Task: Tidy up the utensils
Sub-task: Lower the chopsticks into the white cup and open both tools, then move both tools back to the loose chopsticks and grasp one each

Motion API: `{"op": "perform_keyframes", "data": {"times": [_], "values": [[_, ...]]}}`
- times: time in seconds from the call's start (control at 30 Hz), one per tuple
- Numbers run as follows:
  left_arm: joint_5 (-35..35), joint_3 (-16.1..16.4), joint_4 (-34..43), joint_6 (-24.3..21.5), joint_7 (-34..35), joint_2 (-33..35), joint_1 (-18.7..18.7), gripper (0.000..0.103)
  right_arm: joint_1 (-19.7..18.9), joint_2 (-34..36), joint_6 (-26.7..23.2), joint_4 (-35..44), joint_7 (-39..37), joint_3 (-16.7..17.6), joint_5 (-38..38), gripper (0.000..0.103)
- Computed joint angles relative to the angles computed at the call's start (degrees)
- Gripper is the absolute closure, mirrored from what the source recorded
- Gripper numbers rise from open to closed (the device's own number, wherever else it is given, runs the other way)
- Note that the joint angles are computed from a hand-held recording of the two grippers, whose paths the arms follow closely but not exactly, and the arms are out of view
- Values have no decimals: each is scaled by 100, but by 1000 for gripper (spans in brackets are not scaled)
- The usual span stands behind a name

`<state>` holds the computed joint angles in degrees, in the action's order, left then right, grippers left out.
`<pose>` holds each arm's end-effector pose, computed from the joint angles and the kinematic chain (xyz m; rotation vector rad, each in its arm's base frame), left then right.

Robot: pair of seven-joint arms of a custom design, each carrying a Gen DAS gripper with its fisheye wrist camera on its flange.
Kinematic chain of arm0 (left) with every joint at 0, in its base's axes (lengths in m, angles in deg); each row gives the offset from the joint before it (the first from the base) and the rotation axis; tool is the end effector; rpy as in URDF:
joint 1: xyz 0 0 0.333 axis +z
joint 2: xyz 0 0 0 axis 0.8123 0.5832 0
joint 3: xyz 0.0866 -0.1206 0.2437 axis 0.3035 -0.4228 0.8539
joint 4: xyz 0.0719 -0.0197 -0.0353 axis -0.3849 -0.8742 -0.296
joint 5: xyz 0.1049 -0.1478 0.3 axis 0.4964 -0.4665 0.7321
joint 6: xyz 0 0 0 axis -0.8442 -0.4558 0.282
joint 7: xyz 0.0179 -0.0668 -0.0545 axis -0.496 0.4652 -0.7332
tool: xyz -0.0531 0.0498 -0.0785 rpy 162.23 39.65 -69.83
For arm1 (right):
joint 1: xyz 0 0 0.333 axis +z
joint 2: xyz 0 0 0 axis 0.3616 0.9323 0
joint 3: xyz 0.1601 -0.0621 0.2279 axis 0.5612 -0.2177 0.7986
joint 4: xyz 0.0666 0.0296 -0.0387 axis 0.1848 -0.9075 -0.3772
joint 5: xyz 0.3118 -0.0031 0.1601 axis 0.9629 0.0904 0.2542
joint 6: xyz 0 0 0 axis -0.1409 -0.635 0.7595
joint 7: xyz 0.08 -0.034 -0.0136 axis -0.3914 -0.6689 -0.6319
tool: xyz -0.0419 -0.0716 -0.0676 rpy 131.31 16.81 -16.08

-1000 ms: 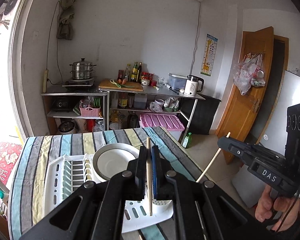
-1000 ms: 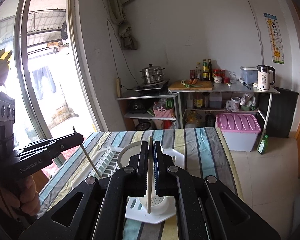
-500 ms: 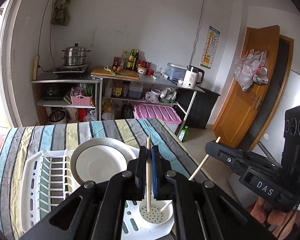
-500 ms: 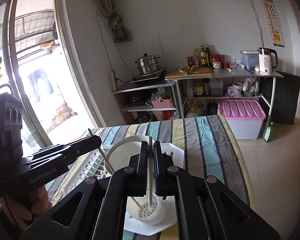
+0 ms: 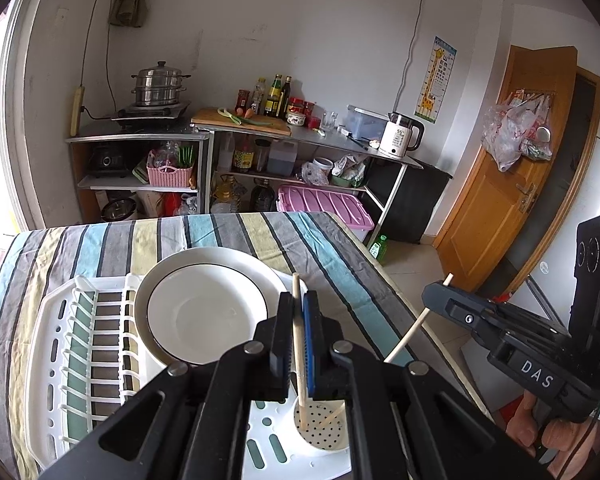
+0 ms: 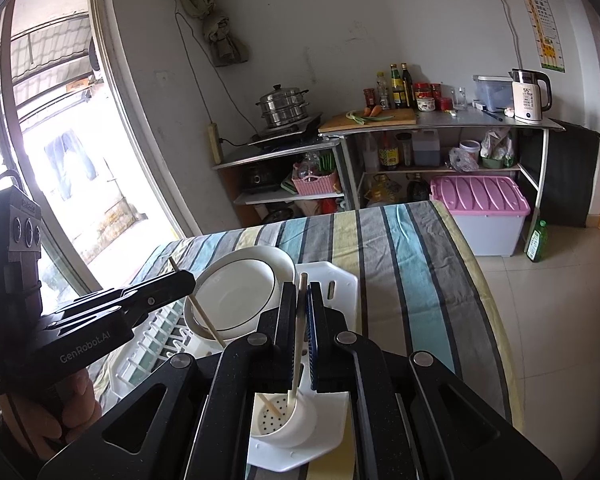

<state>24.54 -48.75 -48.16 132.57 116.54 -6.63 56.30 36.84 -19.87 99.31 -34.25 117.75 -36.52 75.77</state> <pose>0.6560 -0.1001 0.6611 -1.4514 2.1175 -1.2781 0.6172 0.1939 0.6507 -1.5365 1.5512 -0.5239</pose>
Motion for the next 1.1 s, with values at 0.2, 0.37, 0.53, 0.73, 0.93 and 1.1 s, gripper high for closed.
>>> {"op": "perform_keyframes", "data": {"times": [0.2, 0.37, 0.53, 0.73, 0.93, 1.1], "values": [[-163, -19, -188, -84, 61, -137, 133, 78, 28, -113, -33, -130, 157, -49, -108, 78], [-468, 34, -798, 76, 344, -540, 247, 70, 34, -331, 45, -441, 223, -33, -154, 77], [-726, 143, -1298, 176, 546, -935, 328, 70, 58, -654, 174, -853, 423, -40, -273, 77], [-1211, 410, -2522, 453, 1130, -1861, 381, 70, 46, -1378, 581, -1887, 471, 80, -168, 77], [-1604, 893, -3790, 531, 1684, -2843, 252, 70, 101, -2175, 938, -3007, 708, 248, -274, 77], [-1773, 1313, -4760, 574, 2027, -3545, 134, 70, 261, -2665, 943, -3666, 536, 304, 168, 77]]}}
